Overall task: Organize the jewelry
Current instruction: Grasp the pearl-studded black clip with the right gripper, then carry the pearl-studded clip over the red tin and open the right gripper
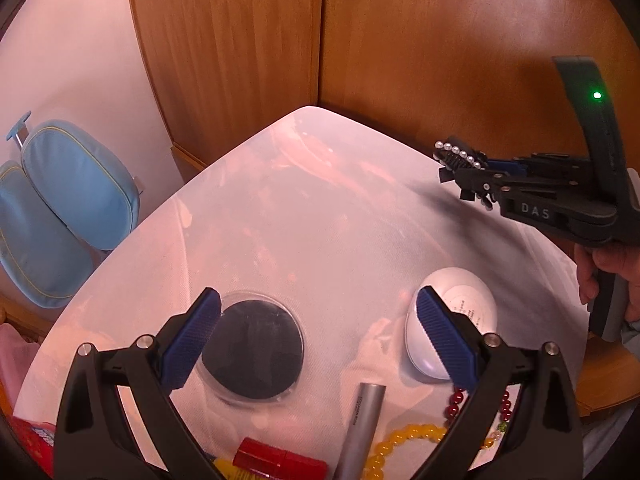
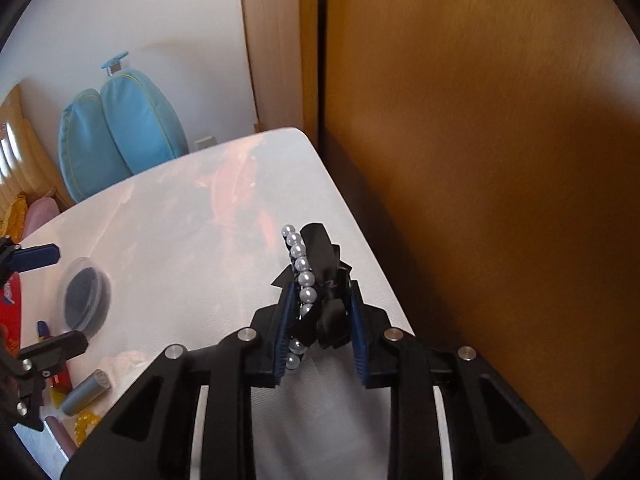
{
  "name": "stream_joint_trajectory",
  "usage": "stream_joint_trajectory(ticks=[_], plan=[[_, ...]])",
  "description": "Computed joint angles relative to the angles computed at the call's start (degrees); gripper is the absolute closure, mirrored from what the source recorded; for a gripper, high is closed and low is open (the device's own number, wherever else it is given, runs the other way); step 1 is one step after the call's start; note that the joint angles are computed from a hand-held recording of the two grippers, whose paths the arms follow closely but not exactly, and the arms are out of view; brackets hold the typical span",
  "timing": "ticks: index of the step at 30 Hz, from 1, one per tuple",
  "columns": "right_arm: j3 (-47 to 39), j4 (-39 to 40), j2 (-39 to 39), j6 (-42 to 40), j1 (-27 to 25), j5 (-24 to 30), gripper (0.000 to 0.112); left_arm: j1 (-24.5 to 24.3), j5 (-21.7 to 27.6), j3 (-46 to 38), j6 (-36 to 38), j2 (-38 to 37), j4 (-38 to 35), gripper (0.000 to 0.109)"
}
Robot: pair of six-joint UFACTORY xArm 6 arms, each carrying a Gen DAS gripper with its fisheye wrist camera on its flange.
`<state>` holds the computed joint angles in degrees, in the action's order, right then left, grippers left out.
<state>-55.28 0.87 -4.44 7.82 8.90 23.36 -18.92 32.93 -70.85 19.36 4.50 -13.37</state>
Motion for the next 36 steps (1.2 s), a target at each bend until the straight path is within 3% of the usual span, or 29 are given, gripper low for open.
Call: stream_joint_trajectory(ticks=[9,12,18,21,28,31,36], plan=[[3.68,17.37,-12.84,-19.23,7.75,1.16,0.085,1.62,-1.10,11.15,-16.68,-16.01,11.08,0.013],[0.91,23.85,-12.82,-25.95,11.76,1.15,0.085,4.25,1.89,14.55,-24.13,-23.56,18.73,0.013],[-5.66,31.93,-10.19,-34.60,21.17,2.25,0.085,13.70,7.96,20.97,-27.38,-36.62,25.29,0.013],[-7.65,32.13,-8.16,-35.84,25.87,3.37,0.085,20.27,8.38,23.97,-24.52,-39.87,22.80,0.013],[-21.34,26.14,4.67,-28.48,35.72,8.62,0.085,35.91,7.31,28.67,-8.36,-42.17,10.17,0.013],[-32.46,22.23,14.30,-22.56,38.16,14.43,0.085,41.86,8.41,29.51,-0.44,-41.80,5.40,0.013],[-51.55,13.65,28.99,-13.15,40.76,26.84,0.085,47.12,10.39,29.69,12.20,-40.89,-2.32,0.013]])
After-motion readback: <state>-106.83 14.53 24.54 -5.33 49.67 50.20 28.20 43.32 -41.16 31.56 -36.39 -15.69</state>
